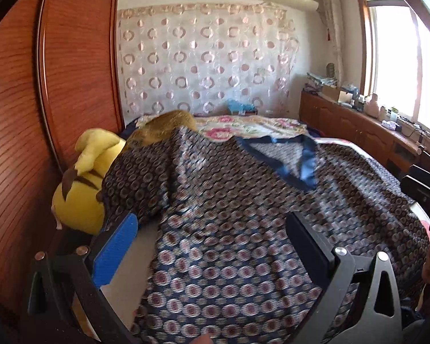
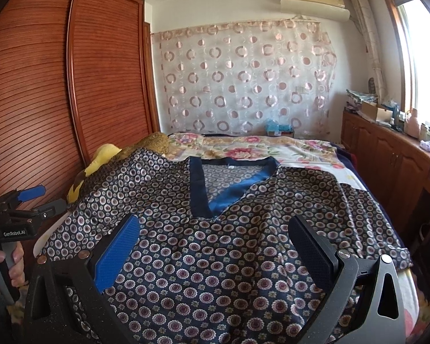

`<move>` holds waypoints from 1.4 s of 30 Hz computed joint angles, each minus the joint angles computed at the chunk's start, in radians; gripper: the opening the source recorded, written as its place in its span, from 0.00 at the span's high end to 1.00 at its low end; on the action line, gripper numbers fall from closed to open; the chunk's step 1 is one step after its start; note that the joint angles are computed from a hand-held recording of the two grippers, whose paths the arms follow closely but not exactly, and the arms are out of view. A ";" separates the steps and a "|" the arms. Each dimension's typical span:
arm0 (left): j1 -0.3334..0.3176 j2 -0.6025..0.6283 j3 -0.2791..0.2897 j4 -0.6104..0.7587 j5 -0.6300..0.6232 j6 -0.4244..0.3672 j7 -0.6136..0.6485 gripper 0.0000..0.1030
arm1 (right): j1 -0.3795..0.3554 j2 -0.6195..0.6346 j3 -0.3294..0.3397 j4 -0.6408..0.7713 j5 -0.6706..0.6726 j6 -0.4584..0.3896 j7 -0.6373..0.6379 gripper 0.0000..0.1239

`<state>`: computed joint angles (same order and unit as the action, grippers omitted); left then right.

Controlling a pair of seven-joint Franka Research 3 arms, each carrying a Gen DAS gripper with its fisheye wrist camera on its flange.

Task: Fold small clothes
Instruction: 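Grasp the shirt's side edge with the left gripper and lift it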

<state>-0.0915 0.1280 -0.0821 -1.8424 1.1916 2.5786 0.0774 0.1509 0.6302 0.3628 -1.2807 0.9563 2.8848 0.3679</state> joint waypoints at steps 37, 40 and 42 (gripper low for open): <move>0.313 0.102 -0.033 -0.095 -1.037 0.311 0.804 0.22 | 0.169 0.327 -0.110 0.570 -0.424 -0.470 0.317 0.17; 0.294 0.105 -0.009 -0.090 -1.071 0.293 0.826 0.27 | 0.166 0.322 -0.112 0.563 -0.424 -0.488 0.306 0.17; 0.331 0.107 -0.045 -0.103 -1.174 0.315 0.914 0.38 | 0.174 0.340 -0.119 0.596 -0.436 -0.511 0.314 0.17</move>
